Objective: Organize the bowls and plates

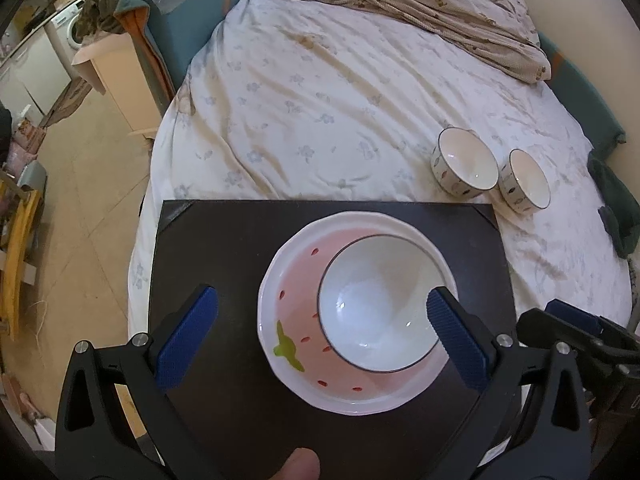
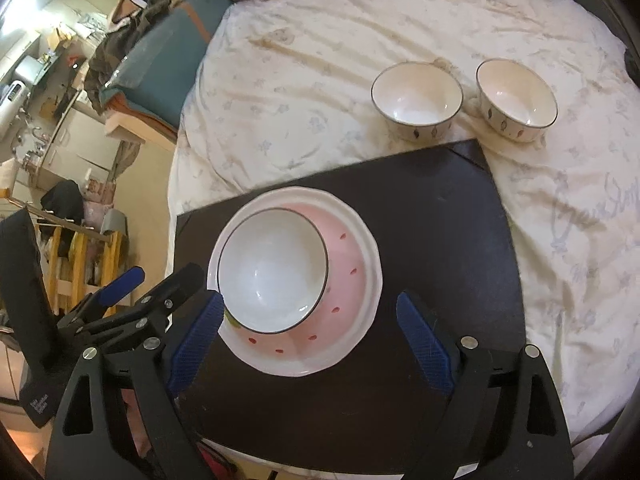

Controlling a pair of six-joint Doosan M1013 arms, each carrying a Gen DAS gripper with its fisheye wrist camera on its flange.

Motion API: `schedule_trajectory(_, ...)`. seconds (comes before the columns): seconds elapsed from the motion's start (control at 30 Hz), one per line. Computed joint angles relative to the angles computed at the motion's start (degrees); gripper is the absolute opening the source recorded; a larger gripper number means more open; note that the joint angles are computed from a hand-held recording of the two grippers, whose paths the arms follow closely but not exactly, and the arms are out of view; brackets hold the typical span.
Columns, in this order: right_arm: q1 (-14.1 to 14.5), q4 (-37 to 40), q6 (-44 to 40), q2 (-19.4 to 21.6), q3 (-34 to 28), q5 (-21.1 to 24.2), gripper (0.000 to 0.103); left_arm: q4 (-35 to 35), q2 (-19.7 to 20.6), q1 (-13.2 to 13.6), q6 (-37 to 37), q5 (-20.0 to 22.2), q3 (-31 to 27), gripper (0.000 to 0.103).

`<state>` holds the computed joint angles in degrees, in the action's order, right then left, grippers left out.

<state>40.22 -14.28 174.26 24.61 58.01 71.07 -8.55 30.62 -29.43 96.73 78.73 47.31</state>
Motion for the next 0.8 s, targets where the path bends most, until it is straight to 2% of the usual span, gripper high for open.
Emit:
schedule_trajectory(0.3,-0.77,-4.55,8.79,-5.31,6.67,-4.9,0.091,0.05,3.35,-2.48,-2.23,4.94,-8.05,0.103)
schedule_trajectory(0.53,-2.01,-9.28,14.36,-9.22,10.84,-3.78,0.091,1.6,5.88,-6.16,-1.16,5.48,-13.69,0.103)
schedule_trajectory(0.8,-4.57,-10.45,19.01,-12.67,16.09,-3.07,0.091,4.29,13.48,-9.73,-3.24,11.78,-26.6,0.103)
